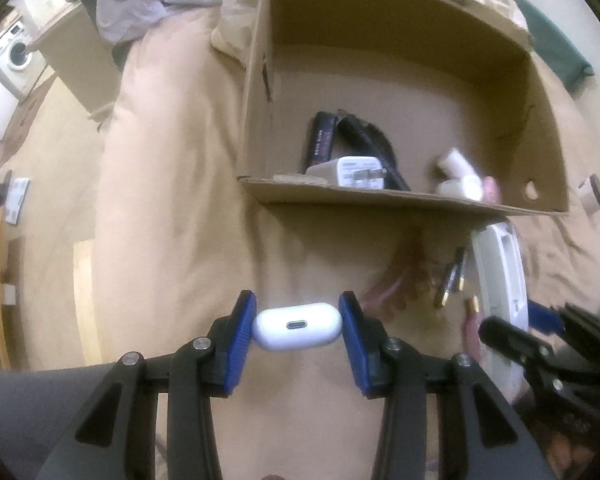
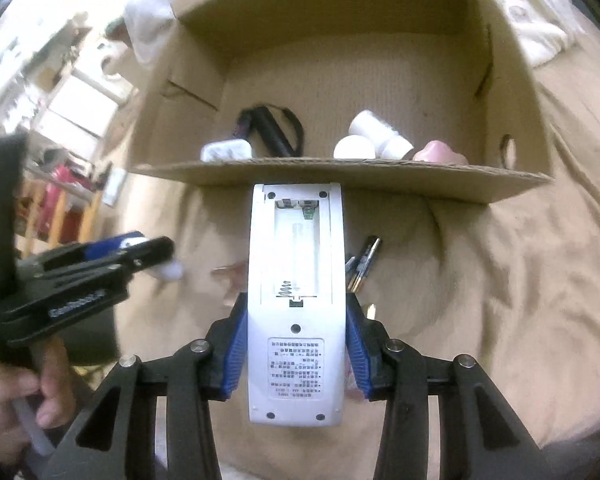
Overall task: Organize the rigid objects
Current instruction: 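Lower the earbud case and remote into the box and open both grippers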
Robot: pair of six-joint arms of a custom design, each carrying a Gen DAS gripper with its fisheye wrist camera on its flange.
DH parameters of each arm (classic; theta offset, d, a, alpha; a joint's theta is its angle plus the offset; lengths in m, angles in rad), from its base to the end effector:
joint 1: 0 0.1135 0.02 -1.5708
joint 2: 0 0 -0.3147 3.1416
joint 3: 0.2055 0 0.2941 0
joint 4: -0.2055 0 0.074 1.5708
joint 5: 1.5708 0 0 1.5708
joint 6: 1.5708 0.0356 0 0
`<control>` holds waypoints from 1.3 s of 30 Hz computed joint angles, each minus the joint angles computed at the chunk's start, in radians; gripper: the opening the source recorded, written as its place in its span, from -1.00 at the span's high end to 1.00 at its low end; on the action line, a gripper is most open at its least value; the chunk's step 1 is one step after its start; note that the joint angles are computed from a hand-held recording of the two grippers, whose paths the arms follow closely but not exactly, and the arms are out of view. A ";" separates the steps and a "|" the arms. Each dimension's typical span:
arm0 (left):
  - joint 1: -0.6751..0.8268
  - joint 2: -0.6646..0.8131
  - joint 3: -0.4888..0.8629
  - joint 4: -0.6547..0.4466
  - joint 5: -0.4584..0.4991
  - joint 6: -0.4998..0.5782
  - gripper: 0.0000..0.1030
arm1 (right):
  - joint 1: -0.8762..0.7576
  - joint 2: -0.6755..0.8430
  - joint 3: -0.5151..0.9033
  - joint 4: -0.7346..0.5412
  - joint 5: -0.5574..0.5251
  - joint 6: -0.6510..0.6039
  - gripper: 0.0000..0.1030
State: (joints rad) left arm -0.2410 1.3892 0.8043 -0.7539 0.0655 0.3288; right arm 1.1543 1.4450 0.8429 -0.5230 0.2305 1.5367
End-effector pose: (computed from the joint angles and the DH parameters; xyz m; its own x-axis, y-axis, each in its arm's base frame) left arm 0.2534 -0.0647 0.2075 -0.8128 0.5316 -0.2382 0.5444 0.8387 0.0140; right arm 0.1283 0.2698 0.2141 -0.8624 0.4555 -0.2207 0.3358 0.8412 0.4238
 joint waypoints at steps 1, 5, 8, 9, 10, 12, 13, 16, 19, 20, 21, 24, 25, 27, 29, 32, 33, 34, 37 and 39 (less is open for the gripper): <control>0.002 -0.008 0.008 -0.019 -0.001 0.005 0.24 | 0.015 -0.006 0.009 -0.023 0.015 0.009 0.11; 0.014 -0.048 0.026 -0.075 0.027 0.019 0.24 | 0.048 -0.047 -0.004 -0.033 0.038 0.056 0.11; 0.031 -0.070 0.047 -0.102 0.052 0.031 0.24 | 0.066 -0.078 -0.007 -0.047 0.063 0.067 0.11; 0.038 -0.075 0.058 -0.110 0.060 0.036 0.24 | 0.070 -0.090 -0.010 -0.043 0.074 0.063 0.11; 0.047 -0.066 0.077 -0.116 0.069 0.043 0.24 | 0.074 -0.100 -0.010 -0.042 0.088 0.055 0.11; 0.054 -0.060 0.099 -0.126 0.083 0.046 0.24 | 0.095 -0.089 0.019 -0.049 0.123 0.053 0.11; 0.058 -0.054 0.112 -0.128 0.090 0.048 0.24 | 0.103 -0.097 0.023 -0.054 0.137 0.053 0.11; 0.052 -0.041 0.140 -0.119 0.094 0.047 0.24 | 0.122 -0.126 0.026 -0.066 0.191 0.053 0.11; 0.035 -0.020 0.170 -0.114 0.098 0.041 0.24 | 0.121 -0.160 0.024 -0.082 0.240 0.052 0.11; 0.027 -0.009 0.185 -0.112 0.099 0.033 0.24 | 0.112 -0.173 0.024 -0.090 0.249 0.049 0.11; 0.018 0.002 0.199 -0.108 0.099 0.026 0.24 | 0.104 -0.188 0.021 -0.098 0.261 0.047 0.11; -0.010 0.024 0.229 -0.094 0.093 0.010 0.24 | 0.061 -0.230 -0.003 -0.095 0.270 0.026 0.11; -0.024 0.038 0.245 -0.092 0.090 0.005 0.24 | 0.042 -0.241 -0.006 -0.103 0.268 0.015 0.11; -0.045 0.058 0.265 -0.084 0.084 -0.005 0.24 | -0.002 -0.260 -0.014 -0.110 0.258 -0.016 0.11; -0.072 0.082 0.284 -0.064 0.068 -0.018 0.24 | -0.048 -0.276 -0.023 -0.112 0.244 -0.045 0.11; -0.103 0.132 0.320 -0.050 0.057 -0.035 0.24 | -0.124 -0.287 -0.035 -0.098 0.213 -0.105 0.11; -0.111 0.150 0.331 -0.048 0.056 -0.040 0.24 | -0.149 -0.290 -0.038 -0.093 0.201 -0.123 0.11; -0.118 0.174 0.345 -0.047 0.058 -0.045 0.24 | -0.177 -0.290 -0.040 -0.087 0.186 -0.146 0.11; -0.133 0.261 0.391 -0.062 0.081 -0.058 0.24 | -0.237 -0.283 -0.044 -0.076 0.154 -0.193 0.10; -0.147 0.280 0.381 -0.021 0.061 -0.060 0.24 | -0.278 -0.267 -0.053 -0.052 0.126 -0.227 0.10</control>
